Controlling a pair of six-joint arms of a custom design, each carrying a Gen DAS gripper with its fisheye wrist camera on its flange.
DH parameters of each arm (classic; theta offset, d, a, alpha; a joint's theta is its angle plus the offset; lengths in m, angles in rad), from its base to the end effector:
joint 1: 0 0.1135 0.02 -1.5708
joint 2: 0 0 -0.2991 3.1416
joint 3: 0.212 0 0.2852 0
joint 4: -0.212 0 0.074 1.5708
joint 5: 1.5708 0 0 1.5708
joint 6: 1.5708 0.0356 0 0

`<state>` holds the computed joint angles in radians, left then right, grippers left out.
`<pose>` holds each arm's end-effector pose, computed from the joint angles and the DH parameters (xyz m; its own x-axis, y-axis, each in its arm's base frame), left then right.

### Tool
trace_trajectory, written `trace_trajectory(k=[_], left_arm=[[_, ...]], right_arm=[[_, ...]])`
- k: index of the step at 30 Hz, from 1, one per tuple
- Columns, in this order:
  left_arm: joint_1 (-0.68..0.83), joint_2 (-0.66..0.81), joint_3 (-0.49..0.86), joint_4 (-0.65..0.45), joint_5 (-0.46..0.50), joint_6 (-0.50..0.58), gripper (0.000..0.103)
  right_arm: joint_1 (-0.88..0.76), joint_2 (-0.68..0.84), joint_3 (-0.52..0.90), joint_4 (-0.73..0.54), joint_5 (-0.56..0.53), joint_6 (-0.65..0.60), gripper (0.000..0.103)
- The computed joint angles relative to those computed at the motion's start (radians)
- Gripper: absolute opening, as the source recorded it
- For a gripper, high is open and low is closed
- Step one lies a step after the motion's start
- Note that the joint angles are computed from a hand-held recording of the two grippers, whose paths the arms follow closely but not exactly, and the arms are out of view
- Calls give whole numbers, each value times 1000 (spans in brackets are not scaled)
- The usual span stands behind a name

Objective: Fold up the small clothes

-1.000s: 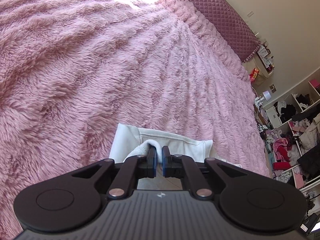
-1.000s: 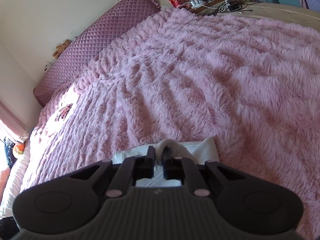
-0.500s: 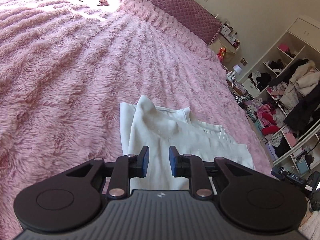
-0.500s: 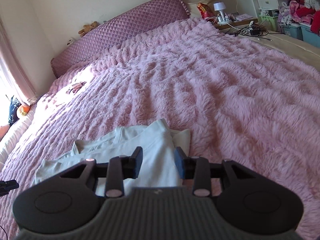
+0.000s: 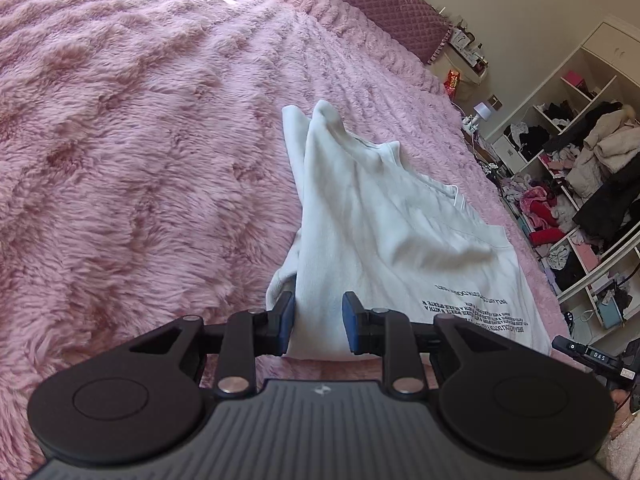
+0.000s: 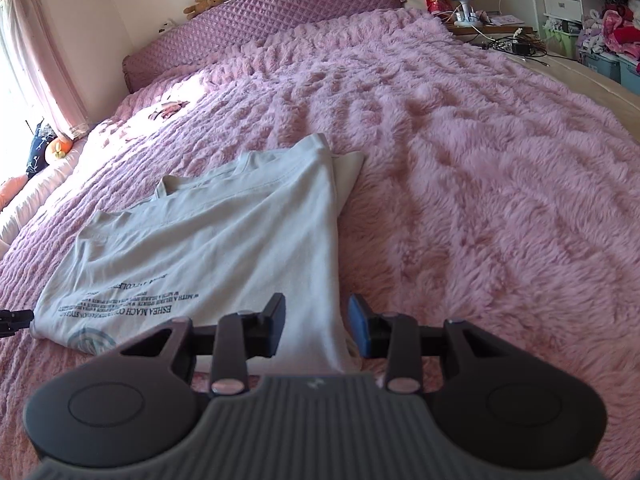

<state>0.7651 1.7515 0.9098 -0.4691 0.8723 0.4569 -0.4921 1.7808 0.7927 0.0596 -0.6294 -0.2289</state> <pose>0.2563 0.2083 0.1461 -0.7594 -0.3359 -0.5572 0.0353 0.8339 -0.5507 0.3161 -0.1457 0.1239 -0.7034 0.1690 -0.6904 -0.0908 0.9420 0.3231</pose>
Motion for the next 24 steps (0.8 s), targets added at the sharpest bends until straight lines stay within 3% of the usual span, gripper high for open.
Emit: trace_trajectory(k=[6, 7, 8, 9, 10, 18, 21, 24], left_arm=[[-13, -6, -31, 23, -5, 34, 31], [-17, -9, -36, 31, -10, 41, 31], [-21, -11, -40, 31, -13, 56, 30], [-25, -11, -42, 25, -13, 79, 16], [-28, -14, -45, 24, -12, 100, 7], [34, -81, -12, -62, 97, 209, 6], [36, -68, 36, -117, 38, 258, 6], [-24, -27, 42, -123, -130, 277, 6]], right_arm=[[33, 40, 12, 4, 26, 5, 33], [36, 47, 17, -4, 26, 3, 26], [40, 54, 24, -14, 23, 1, 4], [43, 57, 25, -17, 24, -4, 1], [48, 54, 23, -19, 29, -7, 1], [12, -43, 0, -27, -31, -9, 0], [-8, -75, 11, -67, -48, -30, 0], [-5, -38, 18, -80, -3, -47, 0]])
